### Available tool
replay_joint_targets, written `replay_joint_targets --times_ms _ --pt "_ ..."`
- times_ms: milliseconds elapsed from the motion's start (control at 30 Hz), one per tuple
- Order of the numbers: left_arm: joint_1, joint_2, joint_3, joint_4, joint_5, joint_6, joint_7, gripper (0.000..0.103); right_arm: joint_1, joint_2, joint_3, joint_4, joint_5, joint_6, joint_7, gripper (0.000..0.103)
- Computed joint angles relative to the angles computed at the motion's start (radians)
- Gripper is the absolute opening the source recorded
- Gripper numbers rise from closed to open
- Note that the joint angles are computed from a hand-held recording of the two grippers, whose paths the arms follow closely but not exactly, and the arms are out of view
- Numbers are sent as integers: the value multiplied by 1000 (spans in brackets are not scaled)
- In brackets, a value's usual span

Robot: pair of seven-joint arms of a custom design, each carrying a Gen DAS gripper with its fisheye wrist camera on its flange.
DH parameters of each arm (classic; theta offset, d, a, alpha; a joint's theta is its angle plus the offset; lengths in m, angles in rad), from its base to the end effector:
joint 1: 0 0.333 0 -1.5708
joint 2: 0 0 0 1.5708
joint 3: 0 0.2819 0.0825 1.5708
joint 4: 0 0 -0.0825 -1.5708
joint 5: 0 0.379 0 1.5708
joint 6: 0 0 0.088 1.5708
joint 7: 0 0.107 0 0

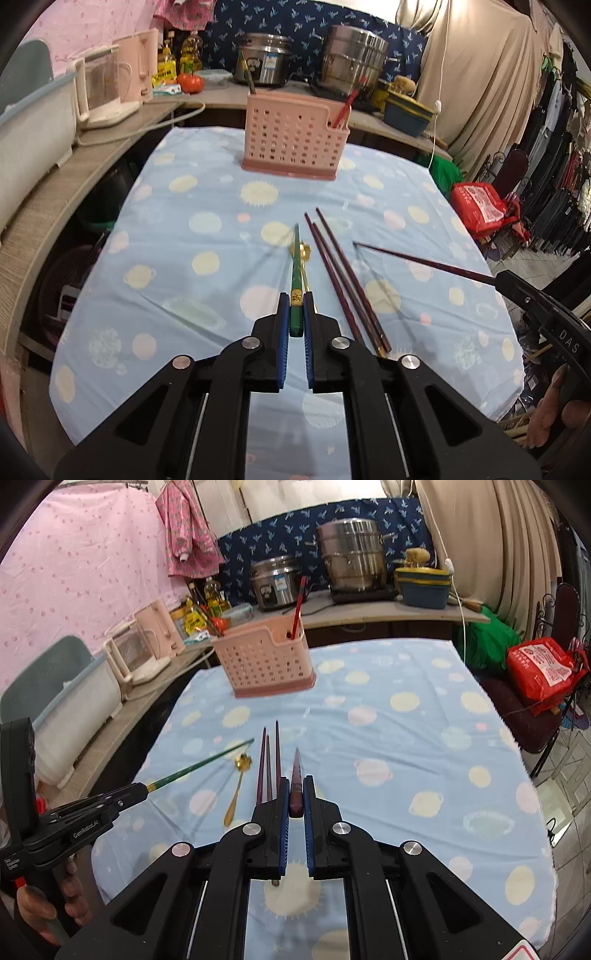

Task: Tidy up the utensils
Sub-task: 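Lift the green and dark-red chopsticks with both tools over the pink basket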

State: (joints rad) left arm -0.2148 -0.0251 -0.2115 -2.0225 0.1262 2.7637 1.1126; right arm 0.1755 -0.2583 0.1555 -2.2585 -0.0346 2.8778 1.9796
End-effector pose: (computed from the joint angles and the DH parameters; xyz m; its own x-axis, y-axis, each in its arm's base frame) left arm 0.5366 -0.2506 0.5184 -0.1432 -0.9701 0.1959 -0.7438 -0.0251 -0.6680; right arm 0.4949 0.1781 0.5413 0.0723 -0.9683 -0.2390 -0.6709 0.1300 -0.7300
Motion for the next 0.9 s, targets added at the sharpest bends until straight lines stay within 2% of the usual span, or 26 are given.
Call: replay_joint_targets --times_ms 167,300,533,767,900 --pt "8 6 4 53 46 7 -17 7 -11 2 -7 45 -1 12 -4 7" --pt "13 28 5 123 97 7 -35 7 -41 18 7 95 -52 19 22 7" --pt "16 90 13 263 180 11 -72 7 -52 81 5 211 -129 24 46 7" --pt "9 190 29 449 247 -13 -88 7 -12 169 -32 346 -160 21 32 7" --pt "-5 262 41 583 275 -35 -84 7 30 253 -65 469 -87 4 -51 7"
